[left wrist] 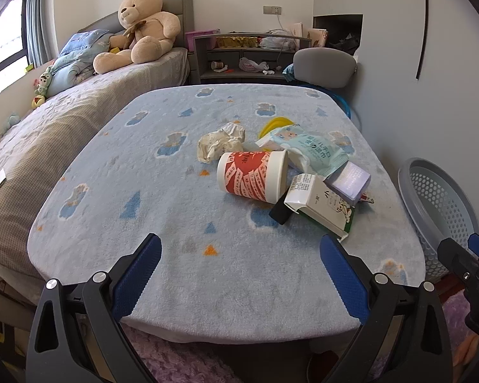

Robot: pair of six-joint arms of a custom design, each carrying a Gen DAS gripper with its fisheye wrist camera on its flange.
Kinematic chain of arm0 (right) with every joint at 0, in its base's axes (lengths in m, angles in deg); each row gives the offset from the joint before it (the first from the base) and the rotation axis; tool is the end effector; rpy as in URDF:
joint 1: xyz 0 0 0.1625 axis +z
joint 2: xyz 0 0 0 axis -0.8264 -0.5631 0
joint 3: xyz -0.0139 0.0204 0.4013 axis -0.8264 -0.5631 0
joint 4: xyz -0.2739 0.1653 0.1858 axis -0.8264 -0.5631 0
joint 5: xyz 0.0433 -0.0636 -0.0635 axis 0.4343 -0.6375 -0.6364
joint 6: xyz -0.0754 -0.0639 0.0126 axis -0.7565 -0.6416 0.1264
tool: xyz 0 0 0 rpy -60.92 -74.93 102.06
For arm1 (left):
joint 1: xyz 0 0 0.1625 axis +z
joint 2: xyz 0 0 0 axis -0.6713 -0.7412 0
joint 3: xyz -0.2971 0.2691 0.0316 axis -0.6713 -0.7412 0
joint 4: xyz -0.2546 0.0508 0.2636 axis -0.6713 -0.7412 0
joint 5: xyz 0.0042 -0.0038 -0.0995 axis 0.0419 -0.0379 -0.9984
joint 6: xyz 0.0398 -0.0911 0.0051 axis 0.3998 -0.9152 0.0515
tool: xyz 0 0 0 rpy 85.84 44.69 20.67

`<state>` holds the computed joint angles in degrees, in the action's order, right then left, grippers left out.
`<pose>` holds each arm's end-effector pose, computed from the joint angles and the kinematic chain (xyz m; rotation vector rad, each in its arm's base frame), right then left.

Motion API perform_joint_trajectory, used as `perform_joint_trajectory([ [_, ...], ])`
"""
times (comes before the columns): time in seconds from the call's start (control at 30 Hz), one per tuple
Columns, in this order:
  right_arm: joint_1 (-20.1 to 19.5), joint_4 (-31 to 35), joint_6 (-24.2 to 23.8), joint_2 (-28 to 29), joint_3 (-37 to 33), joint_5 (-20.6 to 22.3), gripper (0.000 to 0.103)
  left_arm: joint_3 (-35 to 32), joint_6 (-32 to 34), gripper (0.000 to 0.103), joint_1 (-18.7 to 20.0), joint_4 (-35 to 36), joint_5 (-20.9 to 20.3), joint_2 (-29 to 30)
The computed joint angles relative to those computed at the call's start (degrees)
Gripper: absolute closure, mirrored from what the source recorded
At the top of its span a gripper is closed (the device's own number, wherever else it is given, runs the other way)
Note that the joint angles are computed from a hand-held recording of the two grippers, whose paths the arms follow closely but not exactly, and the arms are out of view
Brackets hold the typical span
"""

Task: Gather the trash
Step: 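Reach the right gripper to the white-and-green milk carton and grasp it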

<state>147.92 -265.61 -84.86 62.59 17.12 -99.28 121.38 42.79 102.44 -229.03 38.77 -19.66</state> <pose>0.1295 -0.7352 0.0772 0.5614 -2.4303 0.9026 -0.1483 -0.7072 0.0738 0.0942 2.0890 -0.9616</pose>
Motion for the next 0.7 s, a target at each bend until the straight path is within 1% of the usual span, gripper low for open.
perform_joint_trajectory([
  [0.1, 0.21, 2.32, -1.91, 1.67, -2.44, 0.64, 0.006, -0.27, -0.09, 0.008, 0.63, -0.47, 0.26, -0.18],
  [0.17, 0.54, 4.51, -3.32, 3.41, -5.20, -0.15, 0.006, -0.73, 0.20, 0.008, 1.13, -0.71, 0.69, -0.12],
  [0.23, 0.53, 7.02, -4.06, 5.00, -7.89, 0.03, 0.006, -1.03, -0.10, 0.008, 1.67, -0.58, 0.79, -0.22],
  [0.37, 0.19, 10.37, -4.97, 7.30, -12.07, 2.74, 0.007, -1.38, -1.43, 0.008, 2.82, 0.07, 0.92, -0.68],
  [0.4, 0.00, 12.25, -5.16, 7.57, -13.05, 4.05, 0.007, -1.52, -1.77, 0.008, 3.11, 0.37, 1.16, -0.76],
  [0.43, 0.01, 13.75, -5.57, 8.13, -14.33, 4.42, 0.007, -1.61, -2.20, 0.008, 3.44, 0.74, 1.17, -0.87],
  [0.6, 0.85, 18.09, -8.74, 11.80, -20.89, 2.94, 0.007, -2.10, -3.43, 0.008, 4.72, 1.85, 0.78, -1.16],
  [0.7, 1.31, 19.20, -11.76, 13.82, -24.09, 2.44, 0.007, -2.82, -3.63, 0.008, 5.21, 2.72, 0.81, -0.89],
])
